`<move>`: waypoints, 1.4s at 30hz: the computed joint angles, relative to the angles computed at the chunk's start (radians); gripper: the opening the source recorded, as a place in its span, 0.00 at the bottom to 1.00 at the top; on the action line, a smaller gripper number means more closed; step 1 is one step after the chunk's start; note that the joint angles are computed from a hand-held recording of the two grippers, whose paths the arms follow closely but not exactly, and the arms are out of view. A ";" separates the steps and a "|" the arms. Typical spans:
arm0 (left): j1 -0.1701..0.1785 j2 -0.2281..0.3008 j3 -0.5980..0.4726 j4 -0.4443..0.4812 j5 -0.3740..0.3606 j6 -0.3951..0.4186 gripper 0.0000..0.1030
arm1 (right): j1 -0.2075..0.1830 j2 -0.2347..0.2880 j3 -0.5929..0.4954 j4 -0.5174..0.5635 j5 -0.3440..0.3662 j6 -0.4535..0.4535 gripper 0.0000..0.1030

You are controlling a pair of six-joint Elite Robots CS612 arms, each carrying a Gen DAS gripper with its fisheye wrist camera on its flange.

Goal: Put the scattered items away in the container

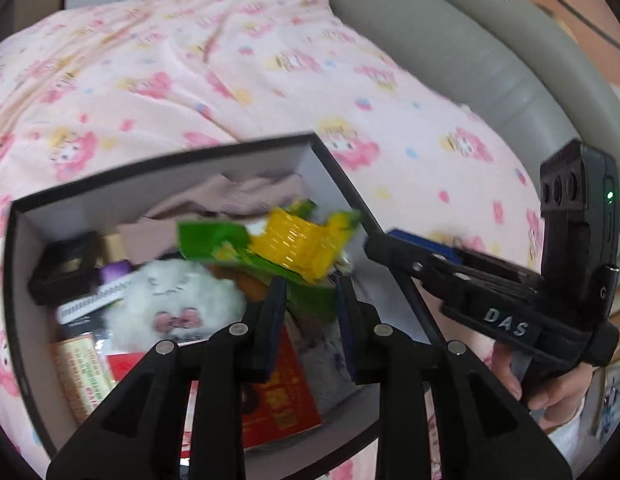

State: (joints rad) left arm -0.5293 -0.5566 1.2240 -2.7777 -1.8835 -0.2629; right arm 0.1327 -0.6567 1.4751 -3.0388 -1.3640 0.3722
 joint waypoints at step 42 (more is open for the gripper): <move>-0.037 -0.149 0.273 -0.400 0.550 -0.186 0.97 | 0.101 -0.092 0.084 -0.142 -0.297 -0.055 0.72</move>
State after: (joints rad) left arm -0.5660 -0.7056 1.4966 -3.1782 -1.3331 -0.4491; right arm 0.2340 -0.7487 1.5594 -3.1805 -1.6615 0.3168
